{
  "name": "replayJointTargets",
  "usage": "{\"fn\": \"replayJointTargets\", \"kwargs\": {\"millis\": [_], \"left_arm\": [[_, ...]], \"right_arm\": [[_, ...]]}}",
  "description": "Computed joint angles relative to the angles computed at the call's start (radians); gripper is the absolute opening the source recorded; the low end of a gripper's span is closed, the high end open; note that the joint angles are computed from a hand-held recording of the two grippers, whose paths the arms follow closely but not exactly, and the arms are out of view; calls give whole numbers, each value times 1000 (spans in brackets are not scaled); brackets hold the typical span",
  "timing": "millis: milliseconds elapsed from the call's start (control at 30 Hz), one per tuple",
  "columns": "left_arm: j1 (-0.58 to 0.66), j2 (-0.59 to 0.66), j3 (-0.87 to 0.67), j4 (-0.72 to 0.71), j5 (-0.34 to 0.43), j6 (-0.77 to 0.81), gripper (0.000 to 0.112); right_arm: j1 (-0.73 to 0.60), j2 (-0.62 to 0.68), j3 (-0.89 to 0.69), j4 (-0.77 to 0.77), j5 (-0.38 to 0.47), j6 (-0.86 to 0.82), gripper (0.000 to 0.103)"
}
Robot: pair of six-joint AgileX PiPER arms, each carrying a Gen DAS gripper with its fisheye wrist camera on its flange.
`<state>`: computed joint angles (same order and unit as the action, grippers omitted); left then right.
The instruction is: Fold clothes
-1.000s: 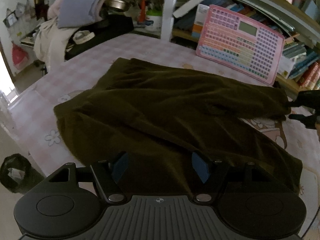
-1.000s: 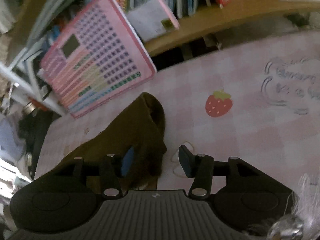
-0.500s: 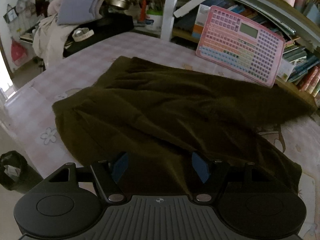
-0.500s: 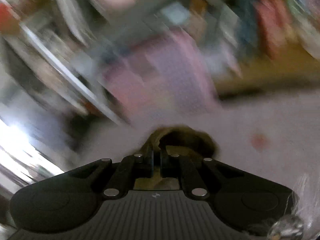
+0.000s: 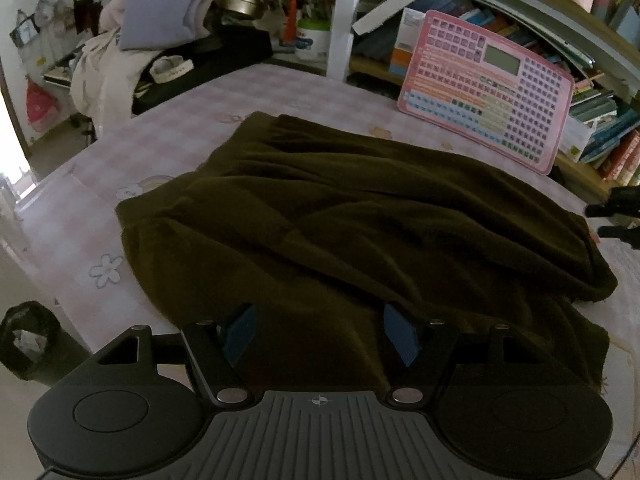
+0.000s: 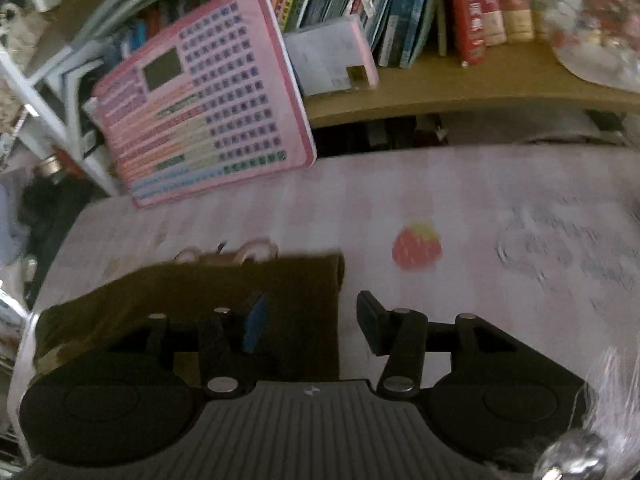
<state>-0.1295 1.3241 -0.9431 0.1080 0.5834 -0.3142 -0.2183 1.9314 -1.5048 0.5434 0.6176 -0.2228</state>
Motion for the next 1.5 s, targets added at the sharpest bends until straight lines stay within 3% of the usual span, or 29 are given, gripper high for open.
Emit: {"fn": "replayJointTargets", "kwargs": {"millis": [33,100,133,200,233,267,333,400,467,567,733,967,1000,1067,1233,1367,1400,1467,1500], "left_arm": [[-1,-5,3,9,1,-10,72],[5,-18,9,29,7,-36,72],[9,-23,12,41,11,-52,72],[20,-28,14,64,21,-82,72],[27,-28,14,70,27,-92,72],[30,-25,12,68,32,-95,72],[37,-17,8,63,41,-99,72],[29,-8,0,53,36,-83,72],[17,-4,-1,46,26,-61,72],[8,3,1,34,18,-47,72],[5,32,-11,-4,11,-23,72],[-23,50,-30,-27,6,32,72],[-23,49,-30,-27,6,32,72],[-25,47,-30,-21,7,22,72],[-32,45,-27,-5,9,-6,72],[-32,40,-25,1,10,-20,72],[-31,36,-22,8,9,-27,72],[-22,31,-16,14,12,-43,72],[-17,29,-14,16,13,-50,72]], "right_arm": [[7,44,-62,-43,29,45,47],[16,131,-186,-116,107,135,35],[16,169,-238,-114,143,151,7],[14,176,-243,-67,97,125,4],[6,146,-193,5,14,63,4],[10,119,-147,68,-83,26,4],[29,108,-143,76,-182,43,5],[50,156,-227,-77,-140,121,13],[61,187,-292,-209,-76,191,31],[29,119,-186,-108,-109,80,34],[-26,-29,53,-10,-58,-118,34],[-113,-132,312,402,-77,-456,34],[-115,-132,321,446,-75,-492,33],[-121,-125,317,542,-47,-567,13],[-117,-85,241,714,57,-651,11],[-83,-17,124,618,110,-519,13],[-73,-11,106,568,100,-467,15],[-70,-31,124,549,55,-457,42],[-79,-44,146,570,42,-485,46]]}}
